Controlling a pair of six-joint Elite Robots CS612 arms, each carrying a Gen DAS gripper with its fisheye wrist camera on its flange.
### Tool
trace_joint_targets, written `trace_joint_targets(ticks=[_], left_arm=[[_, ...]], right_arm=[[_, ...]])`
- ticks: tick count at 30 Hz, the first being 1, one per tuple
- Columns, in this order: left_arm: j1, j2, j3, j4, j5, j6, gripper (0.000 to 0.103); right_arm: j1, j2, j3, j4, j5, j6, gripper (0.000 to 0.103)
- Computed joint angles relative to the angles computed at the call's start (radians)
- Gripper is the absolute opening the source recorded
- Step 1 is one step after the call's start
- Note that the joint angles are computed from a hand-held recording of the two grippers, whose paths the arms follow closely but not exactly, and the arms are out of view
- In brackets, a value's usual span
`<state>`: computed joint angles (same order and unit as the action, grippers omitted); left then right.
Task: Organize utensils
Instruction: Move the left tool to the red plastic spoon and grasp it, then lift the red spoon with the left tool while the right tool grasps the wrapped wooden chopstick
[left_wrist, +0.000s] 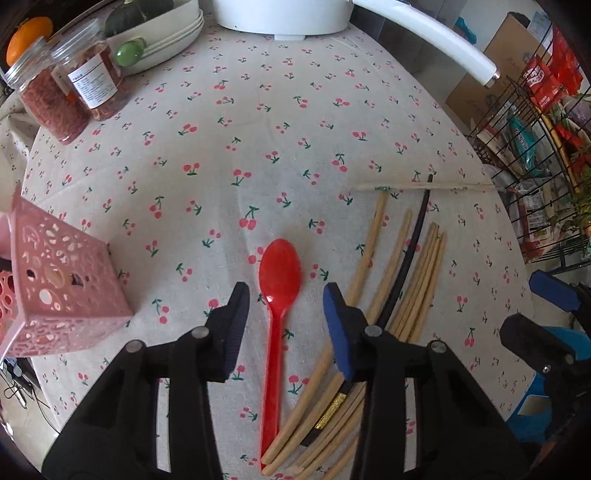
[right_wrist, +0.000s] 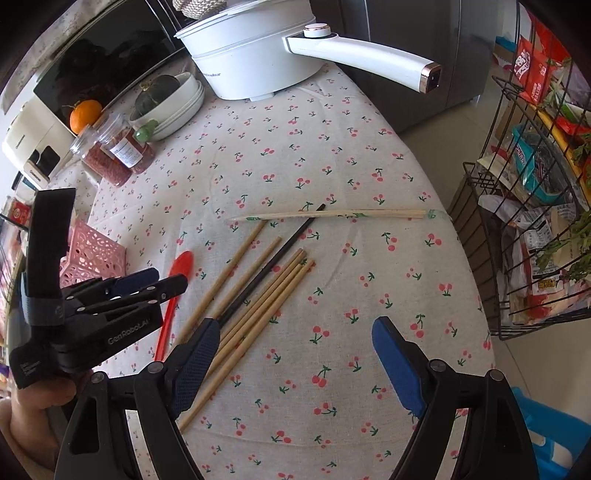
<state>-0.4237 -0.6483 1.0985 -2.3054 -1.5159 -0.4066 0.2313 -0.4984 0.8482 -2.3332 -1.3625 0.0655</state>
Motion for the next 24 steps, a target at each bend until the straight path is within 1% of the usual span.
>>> trace_joint_targets(ticks=[2, 5, 6, 7, 8, 9, 11, 13, 14, 17, 20, 24], left_arm=[[-0.003, 0.023, -0.048, 0.072, 0.023, 0.015, 0.042], [-0.002, 0.049, -0.100, 0.140, 0.037, 0.029, 0.042], [-0.003, 0.049, -0.101, 0.134, 0.041, 0.030, 0.042], [-0.003, 0.053, -0.111, 0.150, 0.040, 0.036, 0.040], [-0.001, 0.053, -0.114, 0.150, 0.031, 0.043, 0.037], [0.000, 0.057, -0.121, 0.153, 0.014, 0.051, 0.028], [-0.004, 0.059, -0.129, 0.165, 0.031, 0.067, 0.029], [-0.013, 0.051, -0.116, 0.156, 0.076, 0.090, 0.028], [-0.020, 0.042, -0.099, 0.134, 0.095, 0.099, 0.028], [-0.025, -0.004, -0.019, 0.014, 0.100, 0.099, 0.028], [-0.026, -0.065, 0.081, -0.127, 0.107, 0.090, 0.028], [-0.025, -0.140, 0.216, -0.331, 0.110, 0.079, 0.028]], right_arm=[[-0.002, 0.008, -0.011, 0.007, -0.010, 0.012, 0.086], [-0.004, 0.019, -0.031, 0.038, -0.028, 0.007, 0.086], [-0.003, 0.020, -0.035, 0.042, -0.037, -0.002, 0.086], [-0.003, 0.020, -0.034, 0.038, -0.048, -0.011, 0.086], [-0.002, 0.019, -0.034, 0.032, -0.063, -0.021, 0.086], [-0.001, 0.019, -0.033, 0.026, -0.078, -0.029, 0.086], [0.001, 0.019, -0.033, 0.016, -0.106, -0.042, 0.086], [0.000, 0.022, -0.037, 0.023, -0.116, -0.045, 0.086], [-0.001, 0.022, -0.039, 0.029, -0.114, -0.043, 0.086], [-0.002, 0.025, -0.045, 0.038, -0.108, -0.032, 0.086], [0.000, 0.029, -0.054, 0.049, -0.109, -0.021, 0.086], [0.002, 0.039, -0.070, 0.072, -0.087, 0.004, 0.086]])
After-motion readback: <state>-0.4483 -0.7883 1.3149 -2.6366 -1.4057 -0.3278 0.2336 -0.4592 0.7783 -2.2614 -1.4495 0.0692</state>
